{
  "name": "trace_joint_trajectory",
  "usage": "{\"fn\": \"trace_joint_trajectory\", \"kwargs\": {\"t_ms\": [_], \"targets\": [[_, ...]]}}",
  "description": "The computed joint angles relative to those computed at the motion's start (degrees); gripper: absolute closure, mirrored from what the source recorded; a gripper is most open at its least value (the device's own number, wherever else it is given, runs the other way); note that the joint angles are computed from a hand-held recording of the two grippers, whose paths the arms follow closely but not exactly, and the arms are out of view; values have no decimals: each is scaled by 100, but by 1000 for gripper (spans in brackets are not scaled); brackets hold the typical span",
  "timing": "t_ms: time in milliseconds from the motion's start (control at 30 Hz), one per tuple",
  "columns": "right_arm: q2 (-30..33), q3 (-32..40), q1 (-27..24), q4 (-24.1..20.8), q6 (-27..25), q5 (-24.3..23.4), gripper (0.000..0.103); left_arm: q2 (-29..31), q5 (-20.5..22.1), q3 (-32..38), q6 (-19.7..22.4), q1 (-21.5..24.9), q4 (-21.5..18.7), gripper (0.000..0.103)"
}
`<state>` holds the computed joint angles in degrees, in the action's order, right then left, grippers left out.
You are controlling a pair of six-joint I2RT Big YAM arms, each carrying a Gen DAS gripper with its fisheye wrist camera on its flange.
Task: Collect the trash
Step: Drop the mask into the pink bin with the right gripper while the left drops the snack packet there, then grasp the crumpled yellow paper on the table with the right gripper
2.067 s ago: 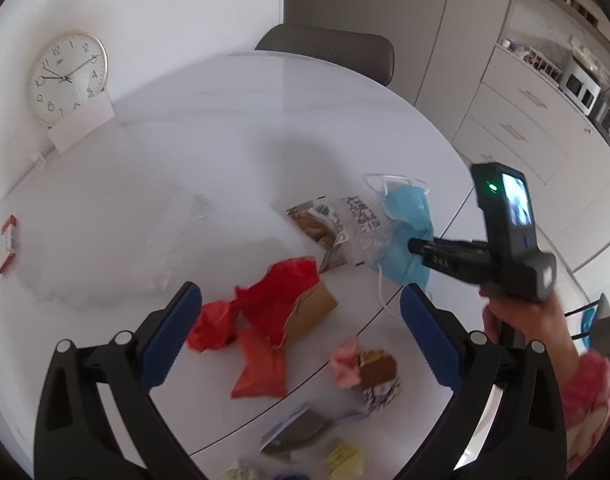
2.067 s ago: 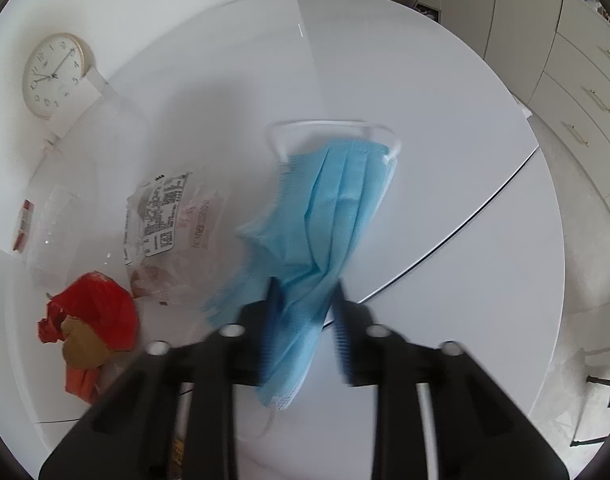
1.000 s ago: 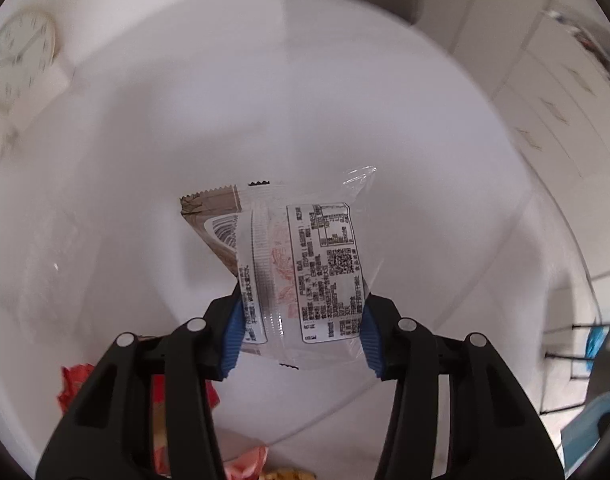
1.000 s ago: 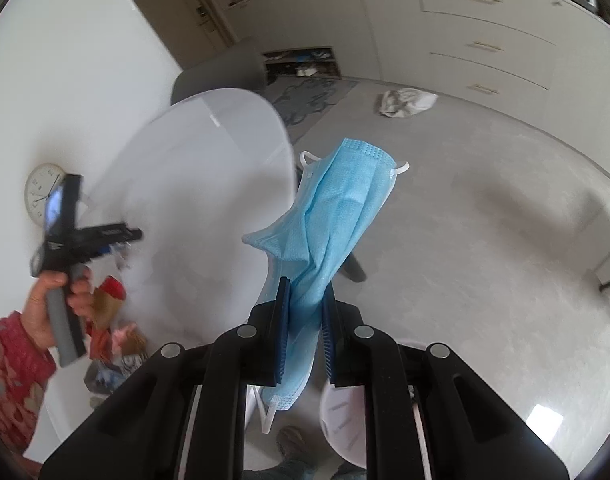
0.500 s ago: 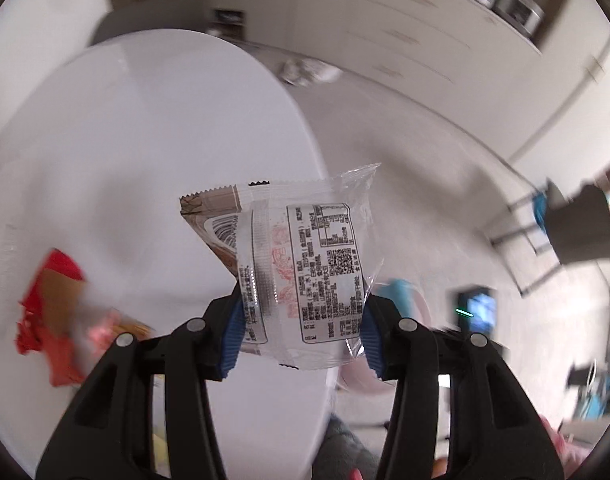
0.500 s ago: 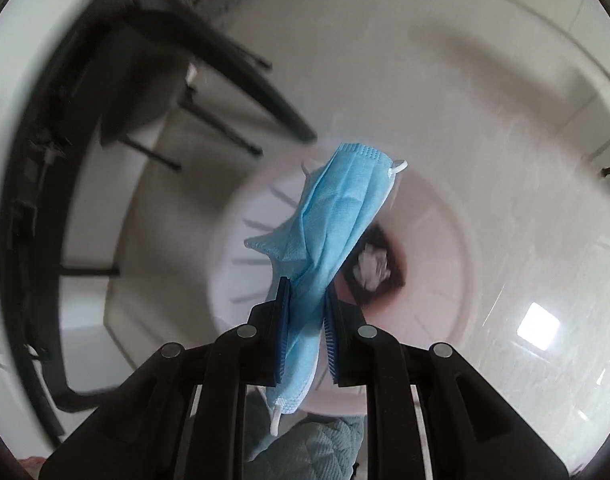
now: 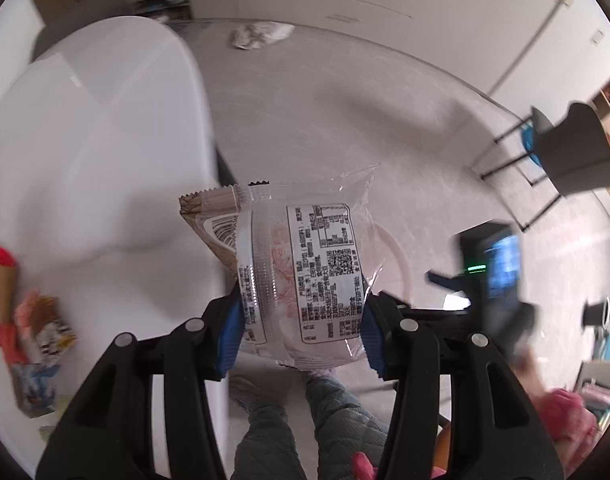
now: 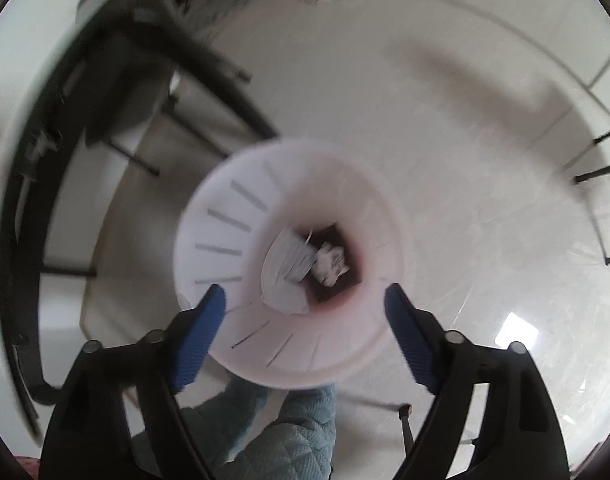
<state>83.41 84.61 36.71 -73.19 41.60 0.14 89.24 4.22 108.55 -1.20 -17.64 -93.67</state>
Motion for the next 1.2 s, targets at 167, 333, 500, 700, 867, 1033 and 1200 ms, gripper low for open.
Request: {"fn": "trace_joint_trajectory", "kwargs": {"t_ms": [167,333,500,700,867,1033,1200], "targets": [[-583,76,62,-323,335,594,11,96,31,-651,-88,-380,224,54],[-929,-129,-29,-464,408,726,10,260,-165,-1426,-257,-662,581,53],[-1101,-446,-98,-337,523,679,10,500,-218,-1749,-427,-796,814,42],[-1143,-201,-112,-543,483,707,10,84,-49,-1618,-297,-497,789,20],[-1005,372,45,-745,289,927,10,-289,223,-1176,-576,-382,642,19],[-713,1331,323,-960,-25,1166,10,-863,234,-532,-561,-75,317,11],[-271,2397,721,-994,-312,1349,4,-1324,-20,201,-245,493,-220,8]]}}
